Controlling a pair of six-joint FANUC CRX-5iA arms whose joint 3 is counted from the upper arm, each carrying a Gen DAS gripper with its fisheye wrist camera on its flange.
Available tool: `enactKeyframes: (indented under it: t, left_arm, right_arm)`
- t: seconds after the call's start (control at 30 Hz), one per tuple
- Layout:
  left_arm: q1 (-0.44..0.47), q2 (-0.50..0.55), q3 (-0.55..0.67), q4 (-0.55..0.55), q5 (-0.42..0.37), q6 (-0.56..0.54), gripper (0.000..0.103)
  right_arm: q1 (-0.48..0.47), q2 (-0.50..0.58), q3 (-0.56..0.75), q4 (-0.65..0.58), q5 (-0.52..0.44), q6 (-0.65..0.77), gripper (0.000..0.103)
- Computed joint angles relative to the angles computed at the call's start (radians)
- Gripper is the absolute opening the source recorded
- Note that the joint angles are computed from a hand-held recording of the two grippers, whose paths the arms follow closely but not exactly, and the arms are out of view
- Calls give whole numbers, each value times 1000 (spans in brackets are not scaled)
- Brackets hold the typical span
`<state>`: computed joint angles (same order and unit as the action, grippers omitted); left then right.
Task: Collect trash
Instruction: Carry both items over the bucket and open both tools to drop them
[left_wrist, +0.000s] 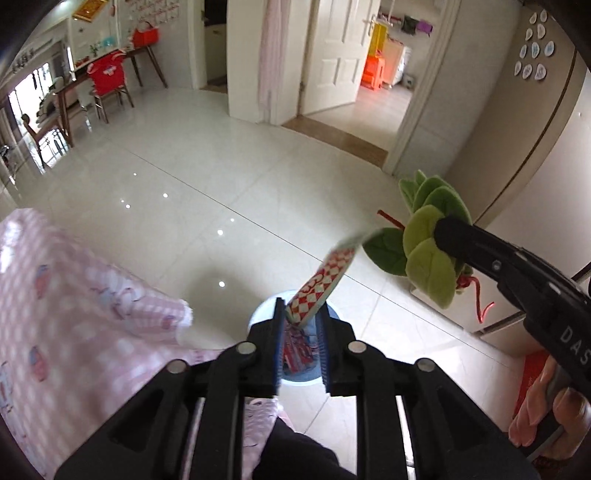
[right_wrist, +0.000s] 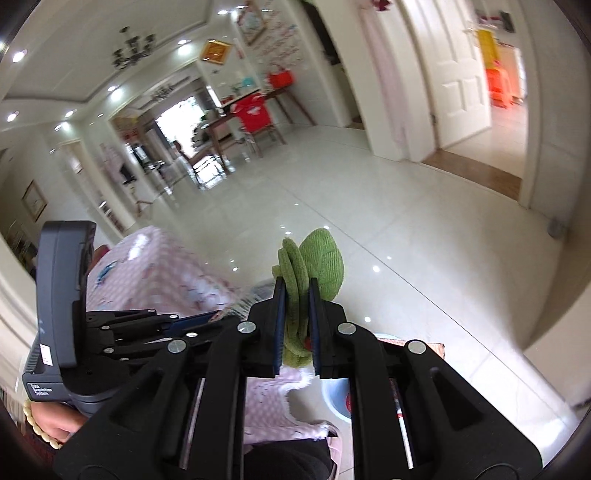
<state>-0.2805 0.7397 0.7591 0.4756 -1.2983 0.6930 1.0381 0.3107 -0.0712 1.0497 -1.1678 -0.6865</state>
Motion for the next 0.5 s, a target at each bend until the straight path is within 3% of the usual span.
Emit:
enactKeyframes:
  t: [0.03,0.1,0.3,0.5]
  left_arm:
    - [-12,9,9,-15,4,18,48]
    - [-24,14,11,-37,25,47,79]
    - [-28,11,-6,-70,49,74,80]
    - [-14,-7,-17,-84,64,83,80]
  right_arm:
    - [1,-4,-13,-5,-2,-17,12]
    - [5,-10,-30,-16,-7,-42,12]
    - [15,-41,-99,-29,22,-95,12]
    - [5,-28,-83,-30,50,-77,12]
